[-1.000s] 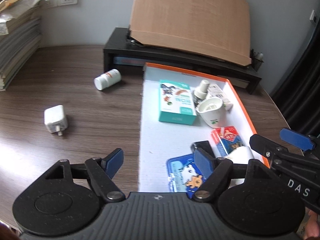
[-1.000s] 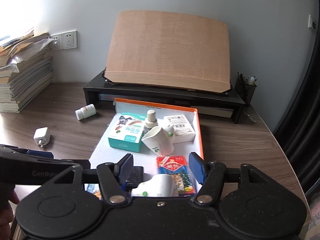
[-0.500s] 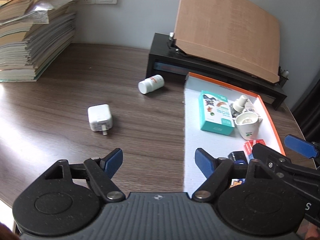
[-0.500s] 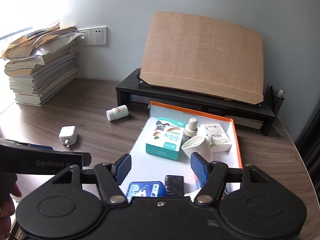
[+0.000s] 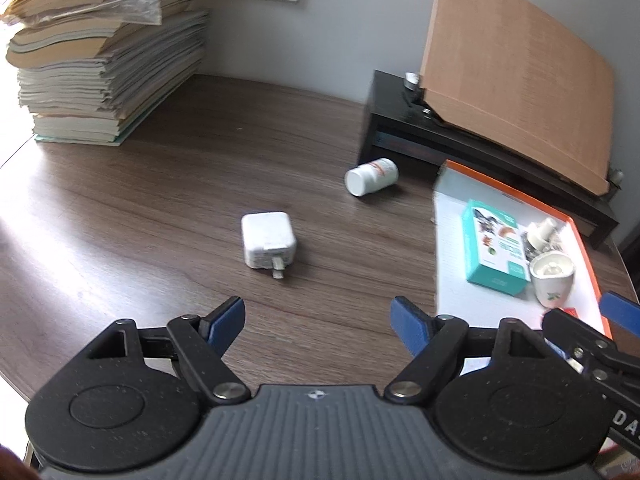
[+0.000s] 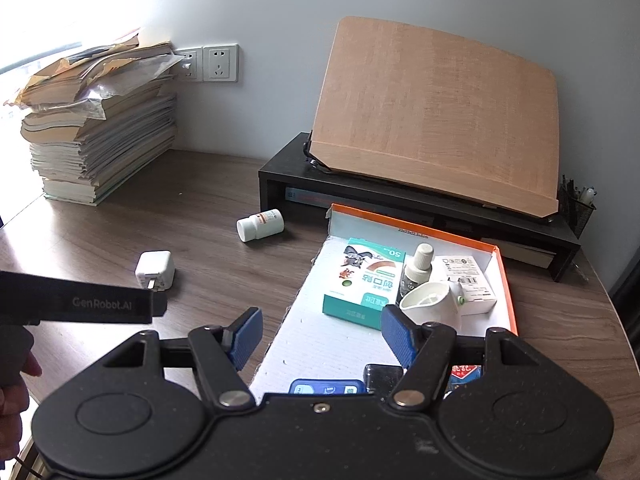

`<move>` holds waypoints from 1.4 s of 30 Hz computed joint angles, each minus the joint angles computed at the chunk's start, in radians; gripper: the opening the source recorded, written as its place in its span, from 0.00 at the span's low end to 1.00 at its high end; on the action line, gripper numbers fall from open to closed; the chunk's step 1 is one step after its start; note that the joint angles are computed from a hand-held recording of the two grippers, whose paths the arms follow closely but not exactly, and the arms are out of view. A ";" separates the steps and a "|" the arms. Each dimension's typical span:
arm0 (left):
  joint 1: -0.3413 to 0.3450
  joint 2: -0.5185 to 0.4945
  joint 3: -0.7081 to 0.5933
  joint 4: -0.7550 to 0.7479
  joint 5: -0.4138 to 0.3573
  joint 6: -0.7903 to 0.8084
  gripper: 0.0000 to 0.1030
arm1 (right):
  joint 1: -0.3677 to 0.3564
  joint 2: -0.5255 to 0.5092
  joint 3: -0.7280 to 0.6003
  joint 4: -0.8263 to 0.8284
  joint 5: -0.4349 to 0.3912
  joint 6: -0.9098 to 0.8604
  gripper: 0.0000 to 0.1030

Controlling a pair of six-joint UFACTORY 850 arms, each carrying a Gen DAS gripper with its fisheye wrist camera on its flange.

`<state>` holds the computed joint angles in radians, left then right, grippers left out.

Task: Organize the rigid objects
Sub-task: 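Move both tools from the white box toward the white charger and pill bottle, then grasp the white charger with the left tool while the right grasps the white pill bottle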

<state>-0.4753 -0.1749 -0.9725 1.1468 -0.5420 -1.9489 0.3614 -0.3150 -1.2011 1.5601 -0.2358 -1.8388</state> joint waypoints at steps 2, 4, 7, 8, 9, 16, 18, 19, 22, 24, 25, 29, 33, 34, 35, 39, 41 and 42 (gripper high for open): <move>0.013 -0.002 0.005 0.010 -0.016 -0.024 0.80 | 0.004 -0.010 -0.012 -0.031 -0.002 0.028 0.76; 0.025 -0.014 0.003 0.026 -0.035 -0.046 0.80 | 0.007 -0.022 -0.026 -0.065 -0.003 0.058 0.76; 0.048 -0.031 -0.001 0.063 -0.037 -0.088 0.80 | 0.011 -0.043 -0.051 -0.128 -0.006 0.117 0.76; 0.057 -0.040 -0.005 0.067 -0.037 -0.091 0.80 | 0.012 -0.050 -0.061 -0.149 -0.008 0.136 0.76; 0.064 -0.051 -0.012 0.073 -0.040 -0.096 0.80 | 0.014 -0.058 -0.071 -0.171 -0.009 0.154 0.76; 0.107 -0.128 -0.066 0.114 -0.032 -0.110 0.72 | 0.031 -0.132 -0.166 -0.348 -0.024 0.316 0.76; 0.123 -0.143 -0.076 0.111 -0.008 -0.093 0.66 | 0.037 -0.159 -0.201 -0.401 -0.033 0.371 0.76; 0.129 -0.148 -0.078 0.113 0.003 -0.093 0.59 | 0.041 -0.172 -0.218 -0.421 -0.038 0.392 0.76; 0.141 -0.155 -0.074 0.136 0.038 -0.105 0.42 | 0.054 -0.219 -0.279 -0.476 -0.061 0.442 0.76; 0.140 -0.154 -0.068 0.168 0.042 -0.119 0.41 | 0.063 -0.253 -0.325 -0.486 -0.080 0.452 0.76; 0.144 -0.148 -0.060 0.179 0.056 -0.130 0.41 | 0.067 -0.274 -0.351 -0.492 -0.091 0.456 0.77; 0.146 -0.119 -0.033 0.191 0.063 -0.150 0.41 | 0.091 -0.370 -0.484 -0.574 -0.119 0.508 0.78; 0.139 -0.077 0.003 0.206 0.050 -0.176 0.41 | 0.115 -0.492 -0.659 -0.782 -0.162 0.667 0.79; 0.139 -0.068 0.010 0.206 0.050 -0.178 0.41 | 0.119 -0.521 -0.700 -0.810 -0.179 0.683 0.79; 0.139 -0.060 0.016 0.204 0.052 -0.180 0.41 | 0.123 -0.547 -0.738 -0.840 -0.188 0.703 0.79; 0.136 -0.036 0.033 0.194 0.048 -0.188 0.41 | 0.139 -0.641 -0.872 -0.947 -0.213 0.782 0.79; 0.136 -0.027 0.040 0.187 0.048 -0.187 0.41 | 0.142 -0.683 -0.936 -0.970 -0.237 0.796 0.79; 0.136 -0.023 0.043 0.186 0.051 -0.188 0.41 | 0.144 -0.703 -0.967 -0.999 -0.246 0.817 0.79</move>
<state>-0.3390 -0.1976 -0.9290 1.3329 -0.4913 -2.1373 0.5057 -1.0182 -2.1677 0.5608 -0.4813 -1.0215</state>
